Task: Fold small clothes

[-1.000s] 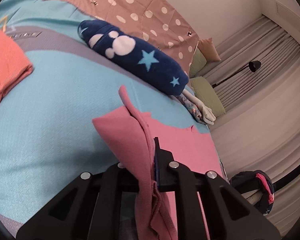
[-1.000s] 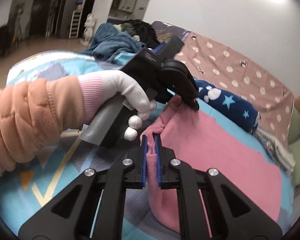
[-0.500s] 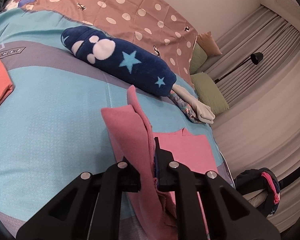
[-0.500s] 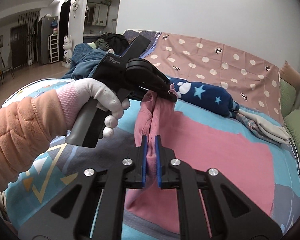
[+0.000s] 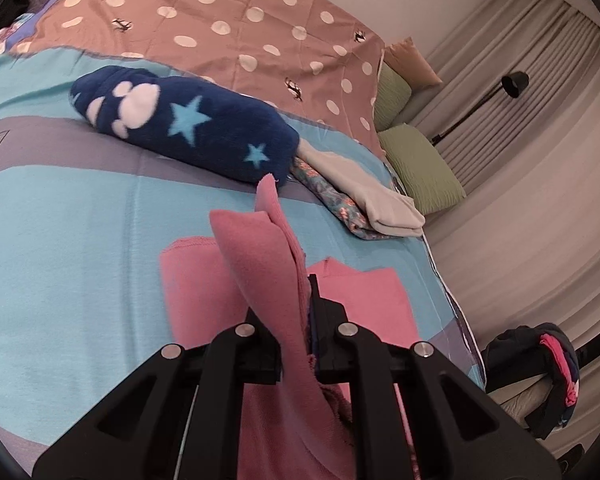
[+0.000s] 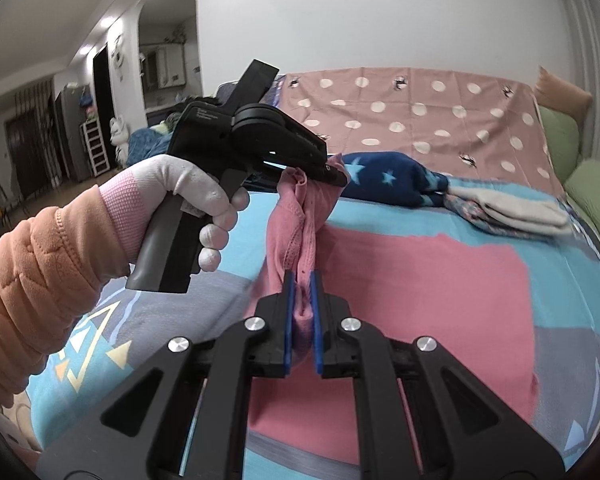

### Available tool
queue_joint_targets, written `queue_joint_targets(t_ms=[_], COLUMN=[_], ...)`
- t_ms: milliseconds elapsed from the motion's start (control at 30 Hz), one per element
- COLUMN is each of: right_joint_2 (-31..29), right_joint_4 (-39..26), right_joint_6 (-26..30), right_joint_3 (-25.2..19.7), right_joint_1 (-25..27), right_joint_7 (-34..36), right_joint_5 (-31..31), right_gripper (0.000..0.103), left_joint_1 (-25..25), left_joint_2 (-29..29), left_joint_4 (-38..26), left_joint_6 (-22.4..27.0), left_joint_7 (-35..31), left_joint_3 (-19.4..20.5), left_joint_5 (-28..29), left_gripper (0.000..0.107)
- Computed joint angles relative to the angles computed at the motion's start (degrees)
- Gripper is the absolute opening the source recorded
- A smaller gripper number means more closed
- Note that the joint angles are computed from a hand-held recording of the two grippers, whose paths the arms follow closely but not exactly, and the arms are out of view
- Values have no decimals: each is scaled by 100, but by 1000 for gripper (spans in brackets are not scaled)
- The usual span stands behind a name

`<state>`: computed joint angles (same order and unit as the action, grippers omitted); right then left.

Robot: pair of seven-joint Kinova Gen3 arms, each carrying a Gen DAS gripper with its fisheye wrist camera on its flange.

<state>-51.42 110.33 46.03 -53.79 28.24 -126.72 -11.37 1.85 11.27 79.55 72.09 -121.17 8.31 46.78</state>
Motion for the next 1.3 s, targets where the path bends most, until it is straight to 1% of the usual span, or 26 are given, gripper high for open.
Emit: queue_joint_targets(t_ms=[200, 300, 367, 500, 600, 633, 667, 733, 767, 800, 833, 867, 900, 933, 1000, 1033, 1067, 1133, 1200, 1300], right_joint_2=[-321, -537, -660, -928, -1130, -1192, -1240, -1302, -1318, -1327, -1338, -1363, -1395, -1439, -1473, -1501, -1516, -1568, -1622, -1713], right_joint_4=[465, 684, 793, 1034, 1141, 1185, 1224, 1298, 1349, 1407, 1468, 1526, 1591, 1653, 1785, 1811, 1842, 1892, 1974, 2101], right_joint_6=[141, 304, 408, 617, 824, 888, 953, 1062, 1093, 1119, 1140, 1144, 1156, 1183, 1170, 1199, 1224, 1290, 1291, 1265], right_joint_3=[658, 996, 1167, 1555, 1756, 1837, 1919, 2043, 2114, 2187, 2263, 2311, 2383, 2467, 2679, 2724, 2785, 2890, 3046, 3285], right_joint_1=[-505, -754, -884, -1154, -1223, -1258, -1296, -1367, -1412, -1465, -1522, -1569, -1624, -1682, -1814, -1847, -1886, -1956, -2041, -2184], right_joint_7=[-219, -386, -475, -667, -773, -794, -814, -844, -853, -873, -903, -937, -969, -1006, -1014, -1033, -1039, -1052, -1046, -1053], right_joint_5=[-2, 36, 58, 54, 94, 105, 105, 81, 61, 21, -32, -86, -130, -170, -191, -217, -229, -255, -272, -373], right_gripper=[8, 8, 8, 8, 8, 8, 8, 8, 8, 8, 8, 8, 8, 8, 8, 8, 8, 10, 11, 11], left_joint_1=[656, 996, 1310, 1756, 2073, 2190, 2357, 2871, 3127, 3276, 3350, 3318, 3356, 3381, 3365, 3393, 3388, 3347, 3212, 2886], left_joint_2=[15, 80, 136, 257, 326, 366, 408, 505, 556, 617, 667, 673, 671, 639, 559, 467, 356, 172, -130, -591], left_joint_4=[-148, -256, -367, -536, -655, -711, -774, -913, -977, -1033, -1057, -1018, -996, -955, -892, -827, -714, -574, -303, 168], left_joint_6=[-338, -468, -579, -684, -790, -833, -848, -835, -819, -800, -822, -895, -966, -1048, -1162, -1263, -1418, -1540, -1673, -1745], left_joint_7=[508, 761, 1020, 1399, 1630, 1761, 1888, 2115, 2259, 2385, 2521, 2588, 2609, 2567, 2439, 2400, 2268, 2147, 1884, 1379], left_joint_3=[242, 360, 441, 563, 675, 769, 768, 550, 436, 418, 487, 625, 656, 675, 739, 749, 765, 802, 825, 804], left_joint_5=[-505, -786, -1119, -1561, -1951, -2184, -2401, -2867, -3100, -3293, -3509, -3632, -3681, -3691, -3638, -3671, -3650, -3644, -3508, -3002], left_gripper=[10, 9, 10, 9, 10, 10, 10, 11, 13, 18, 21, 26, 30, 32, 41, 42, 44, 50, 60, 61])
